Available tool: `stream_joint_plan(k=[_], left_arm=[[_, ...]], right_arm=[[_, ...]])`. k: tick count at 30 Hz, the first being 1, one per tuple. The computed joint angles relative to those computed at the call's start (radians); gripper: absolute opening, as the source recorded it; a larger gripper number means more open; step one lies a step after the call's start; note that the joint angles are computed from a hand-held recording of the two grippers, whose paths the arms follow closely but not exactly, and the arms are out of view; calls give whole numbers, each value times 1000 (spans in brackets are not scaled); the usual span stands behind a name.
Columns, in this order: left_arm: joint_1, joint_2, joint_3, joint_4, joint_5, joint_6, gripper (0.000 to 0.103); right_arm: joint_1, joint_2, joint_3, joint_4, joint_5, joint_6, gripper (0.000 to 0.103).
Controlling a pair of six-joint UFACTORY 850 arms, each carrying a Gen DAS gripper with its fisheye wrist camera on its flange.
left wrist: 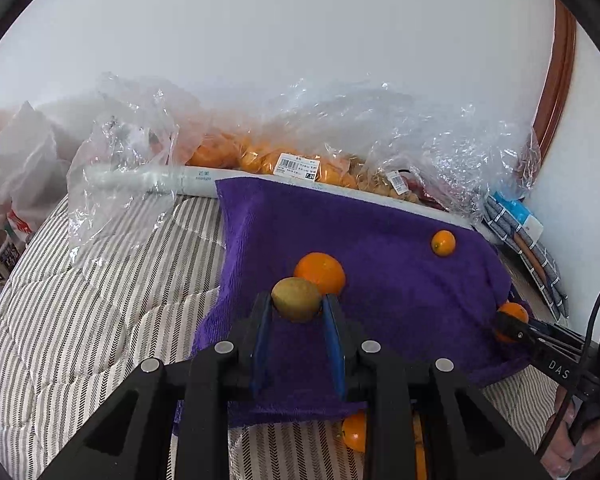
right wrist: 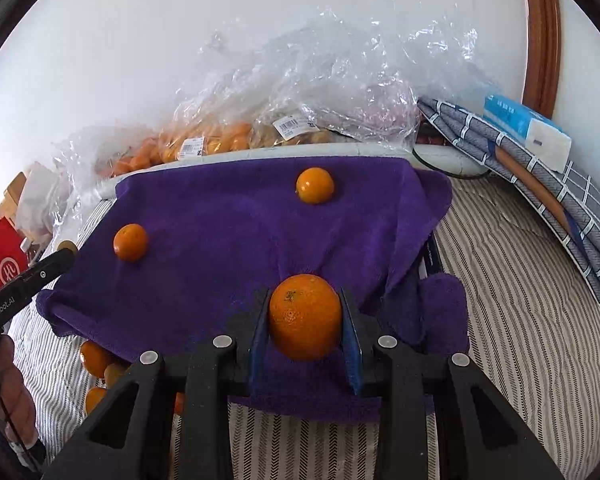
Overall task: Organize fruits
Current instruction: 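Carry the yellow-green fruit and the orange over the purple towel, then open the left gripper onto the towel while the right gripper releases its orange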
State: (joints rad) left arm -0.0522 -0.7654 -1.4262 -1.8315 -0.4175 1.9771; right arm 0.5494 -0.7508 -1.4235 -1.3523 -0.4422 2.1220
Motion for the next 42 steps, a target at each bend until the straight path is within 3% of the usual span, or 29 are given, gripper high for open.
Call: stream_joint_plan(k=[22, 33, 42], left_arm=[[-36, -23, -21, 147, 88, -92, 25], [-40, -24, -23, 160, 97, -92, 25], [-30, -15, -15, 151, 65, -99, 28]], right_arm=[[5, -38, -46, 155, 2, -184, 34], [12, -19, -22, 63, -34, -83, 57], [24, 0, 4, -62, -60, 45, 64]])
